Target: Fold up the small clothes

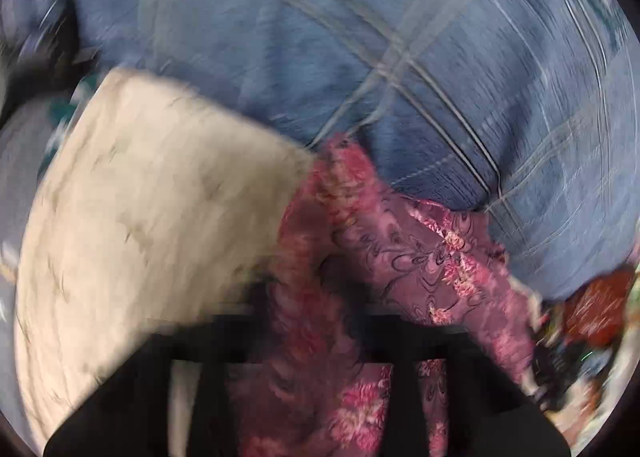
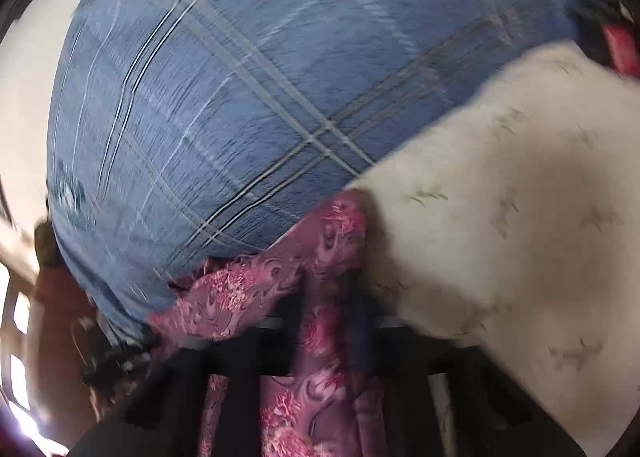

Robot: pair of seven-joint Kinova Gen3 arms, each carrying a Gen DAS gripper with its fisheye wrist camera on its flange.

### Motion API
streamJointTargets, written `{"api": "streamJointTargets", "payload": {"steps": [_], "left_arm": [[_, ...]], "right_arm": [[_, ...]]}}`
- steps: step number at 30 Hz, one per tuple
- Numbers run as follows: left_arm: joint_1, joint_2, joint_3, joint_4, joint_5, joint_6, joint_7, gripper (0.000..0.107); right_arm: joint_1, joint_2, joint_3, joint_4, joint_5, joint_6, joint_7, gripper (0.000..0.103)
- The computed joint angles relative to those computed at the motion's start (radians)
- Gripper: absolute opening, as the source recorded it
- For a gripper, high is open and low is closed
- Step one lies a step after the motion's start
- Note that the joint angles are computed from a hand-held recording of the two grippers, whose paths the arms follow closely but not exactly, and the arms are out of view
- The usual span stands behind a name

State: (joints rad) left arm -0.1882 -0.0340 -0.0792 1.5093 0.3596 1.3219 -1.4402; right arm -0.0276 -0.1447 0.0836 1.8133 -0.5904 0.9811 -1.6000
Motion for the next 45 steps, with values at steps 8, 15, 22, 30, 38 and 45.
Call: {"api": "streamJointTargets", "payload": {"steps": [8, 15, 22, 30, 38, 45], "left_arm": [[0.157, 0.035, -0.133, -0.006, -0.137, -0.061, 0.178, 0.006], [0.174, -0.188, -0.088, 0.037, -0.152, -0.072, 0.111, 0.018], [0.187, -0.216, 0.202, 0.18, -0.288, -0.102, 0.236, 0.062], [0.257, -0.284, 0.192, 0.138, -0.286, -0.007, 0.306, 0.063], [0.407, -0.397, 0.024, 0.258, -0.203, 0.0, 0.351, 0.062], [0.354, -0.493, -0.15, 0.277, -0.049, 0.098, 0.319, 0.063]], "right_arm": [[-0.102, 0.023, 0.077, -0.031, 0.132, -0.016, -0.128, 0.005], [0.092, -0.118, -0.122, -0.028, 0.135, 0.017, -0.131, 0.018], [0.108, -0.177, -0.185, 0.035, 0.067, 0.127, -0.027, 0.036], [0.064, -0.29, -0.111, 0.007, 0.084, 0.209, -0.108, 0.042], [0.049, -0.382, -0.126, 0.116, 0.094, 0.273, -0.112, 0.05], [0.064, -0.417, -0.233, 0.004, 0.15, 0.364, -0.227, 0.054]]}}
